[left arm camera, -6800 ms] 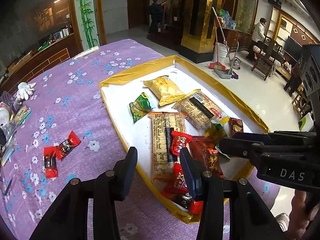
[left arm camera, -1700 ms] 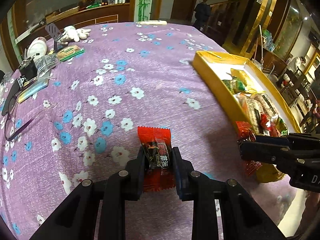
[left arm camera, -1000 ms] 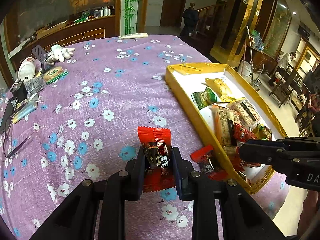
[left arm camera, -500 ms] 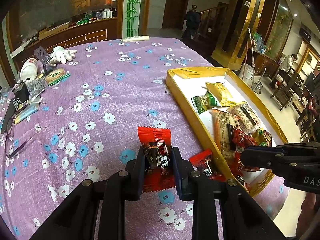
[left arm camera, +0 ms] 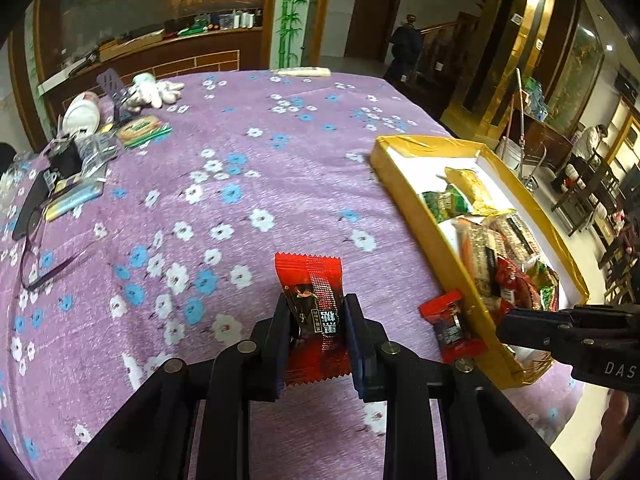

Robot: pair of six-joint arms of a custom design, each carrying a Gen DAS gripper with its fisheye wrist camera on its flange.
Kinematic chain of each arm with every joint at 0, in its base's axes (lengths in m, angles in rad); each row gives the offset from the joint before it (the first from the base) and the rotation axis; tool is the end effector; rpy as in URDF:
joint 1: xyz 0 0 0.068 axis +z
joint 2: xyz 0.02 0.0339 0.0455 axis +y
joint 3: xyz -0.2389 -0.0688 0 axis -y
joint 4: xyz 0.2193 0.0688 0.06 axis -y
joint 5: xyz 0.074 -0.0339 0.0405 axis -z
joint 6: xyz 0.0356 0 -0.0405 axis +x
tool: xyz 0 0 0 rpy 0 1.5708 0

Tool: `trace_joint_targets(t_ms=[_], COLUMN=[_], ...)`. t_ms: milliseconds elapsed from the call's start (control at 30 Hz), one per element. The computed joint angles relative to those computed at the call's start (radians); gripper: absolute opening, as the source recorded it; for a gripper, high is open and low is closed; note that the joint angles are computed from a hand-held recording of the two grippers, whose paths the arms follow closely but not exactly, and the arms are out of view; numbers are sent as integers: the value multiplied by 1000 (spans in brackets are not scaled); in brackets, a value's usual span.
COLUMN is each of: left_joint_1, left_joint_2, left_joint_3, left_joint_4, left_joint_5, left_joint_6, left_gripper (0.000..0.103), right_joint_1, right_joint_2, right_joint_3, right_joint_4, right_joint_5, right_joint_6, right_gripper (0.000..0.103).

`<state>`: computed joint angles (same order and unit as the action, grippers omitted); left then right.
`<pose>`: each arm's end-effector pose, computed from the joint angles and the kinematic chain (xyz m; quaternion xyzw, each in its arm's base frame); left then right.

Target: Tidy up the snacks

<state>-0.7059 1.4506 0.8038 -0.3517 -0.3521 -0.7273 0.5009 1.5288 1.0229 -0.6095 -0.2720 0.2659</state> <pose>0.2064 -0.1598 0.1761 -0.0595 0.9439 -0.0558 0.3199 0.2397 0.1421 0.2011 -0.1435 0.9550 0.2062 0.1580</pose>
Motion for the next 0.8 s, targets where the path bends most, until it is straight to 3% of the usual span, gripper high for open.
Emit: trace_joint_targets(t_ms=[167, 467, 567, 633, 667, 700, 767, 800], left_joint_1=[19, 69, 84, 93, 95, 101, 113, 121], left_joint_2=[-31, -98, -114, -122, -126, -132, -139, -145], left_joint_3=[-36, -96, -112, -122, -125, -132, -137, -140], left_joint_4=[11, 19, 22, 27, 27, 30, 33, 33], left_joint_5=[11, 38, 46, 53, 55, 59, 64, 67], left_joint_6=[11, 53, 65, 71, 73, 77, 82, 86], left_gripper=[25, 25, 25, 25, 25, 25, 25, 25], right_joint_1=[51, 142, 211, 259, 272, 274, 211, 201], right_joint_2=[58, 226, 261, 280, 283, 279, 277, 258], right_joint_3=[35, 149, 161, 169, 168, 162, 140, 119], right_joint_4=[-4, -38, -29, -17, -9, 2, 33, 56], right_joint_5=[26, 188, 316, 394, 400, 368, 59, 9], right_joint_6=[14, 66, 53, 37, 32, 21, 12, 29], right_gripper=[13, 14, 15, 20, 28, 29, 25, 24])
